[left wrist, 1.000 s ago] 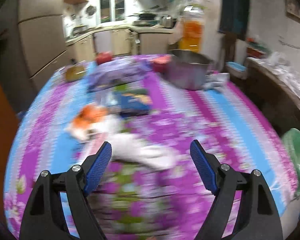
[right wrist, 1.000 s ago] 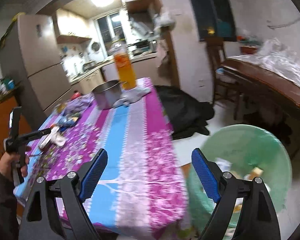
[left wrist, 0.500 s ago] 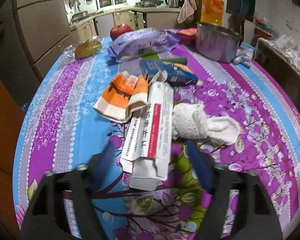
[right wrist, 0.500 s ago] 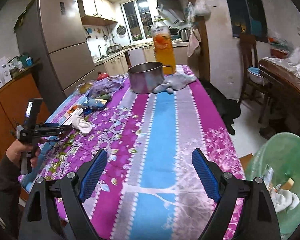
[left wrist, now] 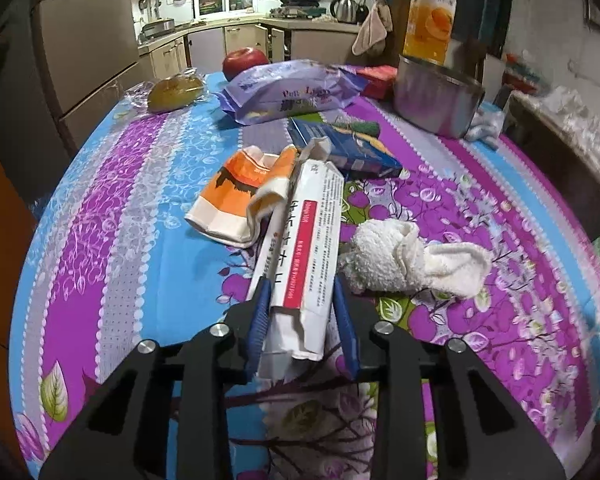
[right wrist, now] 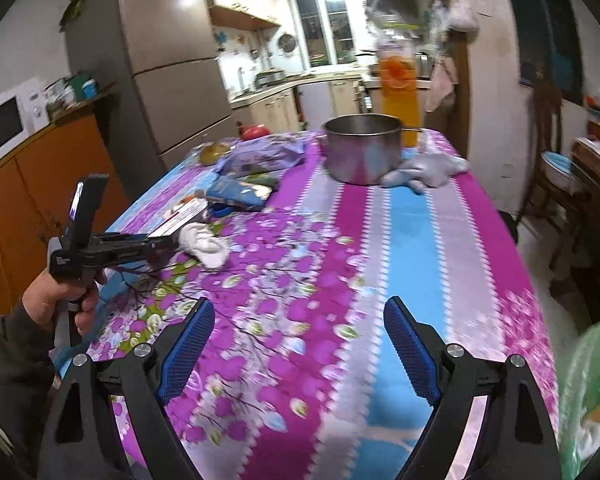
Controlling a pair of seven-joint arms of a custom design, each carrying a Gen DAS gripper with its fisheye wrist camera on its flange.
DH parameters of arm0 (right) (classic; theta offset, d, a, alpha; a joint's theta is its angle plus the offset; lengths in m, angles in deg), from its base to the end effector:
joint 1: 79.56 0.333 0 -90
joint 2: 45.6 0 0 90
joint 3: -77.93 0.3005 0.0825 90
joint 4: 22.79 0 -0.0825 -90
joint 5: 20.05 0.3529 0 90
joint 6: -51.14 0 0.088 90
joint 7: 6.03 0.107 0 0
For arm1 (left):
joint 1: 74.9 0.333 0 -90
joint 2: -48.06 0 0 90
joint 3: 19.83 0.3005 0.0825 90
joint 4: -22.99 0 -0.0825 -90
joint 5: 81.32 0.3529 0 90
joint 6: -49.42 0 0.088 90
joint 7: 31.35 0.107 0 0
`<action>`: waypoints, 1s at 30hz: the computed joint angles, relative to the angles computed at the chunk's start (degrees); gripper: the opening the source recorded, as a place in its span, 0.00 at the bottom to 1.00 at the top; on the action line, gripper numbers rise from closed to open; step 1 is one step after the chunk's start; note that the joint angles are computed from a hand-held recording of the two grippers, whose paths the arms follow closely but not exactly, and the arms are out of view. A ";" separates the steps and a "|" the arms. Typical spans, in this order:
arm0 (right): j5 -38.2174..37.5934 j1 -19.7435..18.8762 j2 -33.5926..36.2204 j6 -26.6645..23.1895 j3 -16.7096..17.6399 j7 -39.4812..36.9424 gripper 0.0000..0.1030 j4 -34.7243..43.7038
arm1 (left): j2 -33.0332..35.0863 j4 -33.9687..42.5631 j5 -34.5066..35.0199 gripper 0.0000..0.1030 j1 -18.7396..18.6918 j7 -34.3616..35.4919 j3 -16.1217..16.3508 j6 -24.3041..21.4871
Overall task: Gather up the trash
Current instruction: 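Grasp the white box with red print with the left tool while the right tool grasps a white cloth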
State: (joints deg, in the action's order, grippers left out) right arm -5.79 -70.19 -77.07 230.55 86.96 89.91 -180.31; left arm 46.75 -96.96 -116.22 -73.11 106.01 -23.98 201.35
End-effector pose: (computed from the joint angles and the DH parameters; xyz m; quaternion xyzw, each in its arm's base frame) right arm 0.3704 0.1054 0.4951 -0.6285 0.6361 -0.2300 0.3841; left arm 0.5550 -0.0075 0.4931 -0.5146 0.7850 -0.2988 0.1721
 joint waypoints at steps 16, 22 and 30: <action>16.93 30.72 31.49 -13.16 -23.68 -36.25 0.64 33.17 | -6.11 -3.92 -16.86 0.25 1.96 10.17 5.80 -8.16; 14.40 26.60 39.13 -16.40 -19.59 -35.19 0.64 42.56 | -6.46 -4.25 -19.13 0.25 2.19 11.42 5.89 -9.44; 7.42 22.22 43.77 -18.75 -15.50 -29.52 0.57 47.79 | -5.97 -4.47 -19.53 0.25 2.30 11.18 5.45 -9.12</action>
